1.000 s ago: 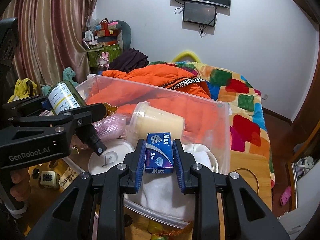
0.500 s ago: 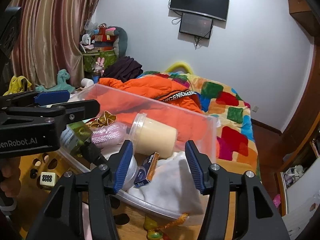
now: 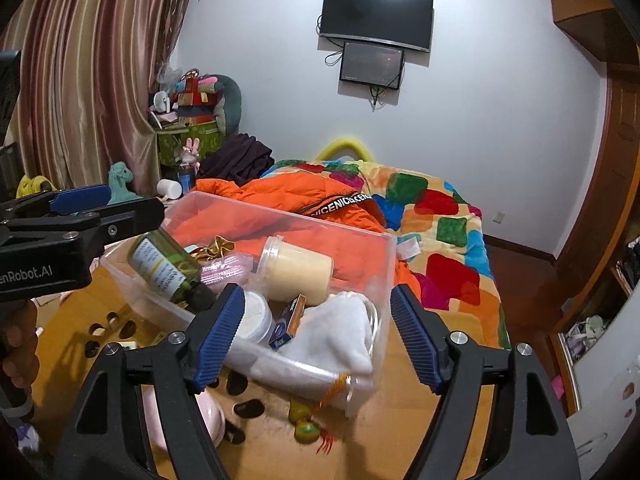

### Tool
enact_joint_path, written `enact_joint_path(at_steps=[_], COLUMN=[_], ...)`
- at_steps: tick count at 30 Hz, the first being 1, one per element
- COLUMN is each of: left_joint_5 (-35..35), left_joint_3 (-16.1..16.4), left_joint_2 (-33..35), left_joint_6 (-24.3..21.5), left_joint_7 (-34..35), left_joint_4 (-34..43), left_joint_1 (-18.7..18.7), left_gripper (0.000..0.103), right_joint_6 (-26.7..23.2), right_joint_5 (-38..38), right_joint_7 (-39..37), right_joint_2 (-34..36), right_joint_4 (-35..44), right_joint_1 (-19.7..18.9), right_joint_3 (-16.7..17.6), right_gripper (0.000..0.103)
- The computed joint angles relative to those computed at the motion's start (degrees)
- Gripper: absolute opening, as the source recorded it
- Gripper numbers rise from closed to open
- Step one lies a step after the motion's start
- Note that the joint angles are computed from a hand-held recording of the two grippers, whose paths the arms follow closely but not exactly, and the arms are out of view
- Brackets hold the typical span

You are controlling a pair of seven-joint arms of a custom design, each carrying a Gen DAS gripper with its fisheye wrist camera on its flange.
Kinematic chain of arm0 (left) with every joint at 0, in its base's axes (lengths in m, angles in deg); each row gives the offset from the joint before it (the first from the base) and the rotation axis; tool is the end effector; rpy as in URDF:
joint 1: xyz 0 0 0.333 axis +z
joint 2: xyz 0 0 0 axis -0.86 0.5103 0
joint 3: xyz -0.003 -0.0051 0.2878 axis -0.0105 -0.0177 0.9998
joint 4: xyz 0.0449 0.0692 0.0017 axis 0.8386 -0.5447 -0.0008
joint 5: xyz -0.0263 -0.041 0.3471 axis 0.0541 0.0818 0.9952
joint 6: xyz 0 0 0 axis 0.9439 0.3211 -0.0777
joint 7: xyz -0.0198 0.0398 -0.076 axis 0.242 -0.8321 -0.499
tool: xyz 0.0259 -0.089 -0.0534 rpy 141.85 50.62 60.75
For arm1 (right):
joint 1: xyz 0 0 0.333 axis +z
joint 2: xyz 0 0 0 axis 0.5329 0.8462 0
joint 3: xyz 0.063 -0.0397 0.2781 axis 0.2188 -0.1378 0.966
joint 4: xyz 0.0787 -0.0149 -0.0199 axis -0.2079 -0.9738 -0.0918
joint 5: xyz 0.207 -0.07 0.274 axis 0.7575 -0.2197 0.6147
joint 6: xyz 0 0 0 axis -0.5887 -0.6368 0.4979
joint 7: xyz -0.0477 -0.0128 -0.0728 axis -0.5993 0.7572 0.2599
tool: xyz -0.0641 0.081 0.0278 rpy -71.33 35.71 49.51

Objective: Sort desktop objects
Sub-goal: 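Open both tools to drop the bottle and gum pack into the box, then grasp the mahjong tile with the left tool while the right grasps the pink jar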

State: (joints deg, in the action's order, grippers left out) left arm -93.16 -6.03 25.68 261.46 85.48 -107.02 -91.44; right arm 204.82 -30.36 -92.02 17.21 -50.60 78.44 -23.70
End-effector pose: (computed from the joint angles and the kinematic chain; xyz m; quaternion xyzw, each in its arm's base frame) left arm 0.5100 -0.3132 0.3762 -0.5103 0.6922 -0.4402 0.2582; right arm 0.4862 0.4725 0.3607 -0.6458 0.5821 -0.3746 0.3221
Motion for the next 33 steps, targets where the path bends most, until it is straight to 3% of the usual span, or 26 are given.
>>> enact_joint_path(at_steps=[7,12,22,29,33], left_joint_5=[3.4,6.1,10.3,13.4,12.7], left_joint_3=[-3.6,-5.3,-5.8,-5.0,-2.8], left_joint_2=[-3.7,-5.9,-6.1,-3.4,-2.1], left_joint_6=[3.3,5.4,3.3,0.8,-0.3], left_joint_7=[-3.9,-7.5,-15.3,-16.4,-13.7], left_joint_4=[-6.7,-12.0,-18.1,-18.2,-17.3], left_joint_1=[4.1,6.9,10.7,10.4,7.3], left_gripper=[0.09,0.09,0.09,0.09,0.09], right_joint_6=[-1.0,-2.1,1.1,4.9,7.8], right_joint_5=[-2.9,-3.5,0.6,7.5,10.6], right_joint_7=[5.9,7.2,6.0,-1.7,-3.8], right_joint_2=[-3.7,-4.1,-0.2,5.8,8.1], right_joint_4=[-5.1,-6.4,-5.2,0.6,3.0], right_joint_1=[1.0,1.2,1.3,1.8,2.8], right_joint_3=[1.3,2.9,4.1,2.9,0.9], right_gripper=[0.081,0.081,0.081,0.081,0.081])
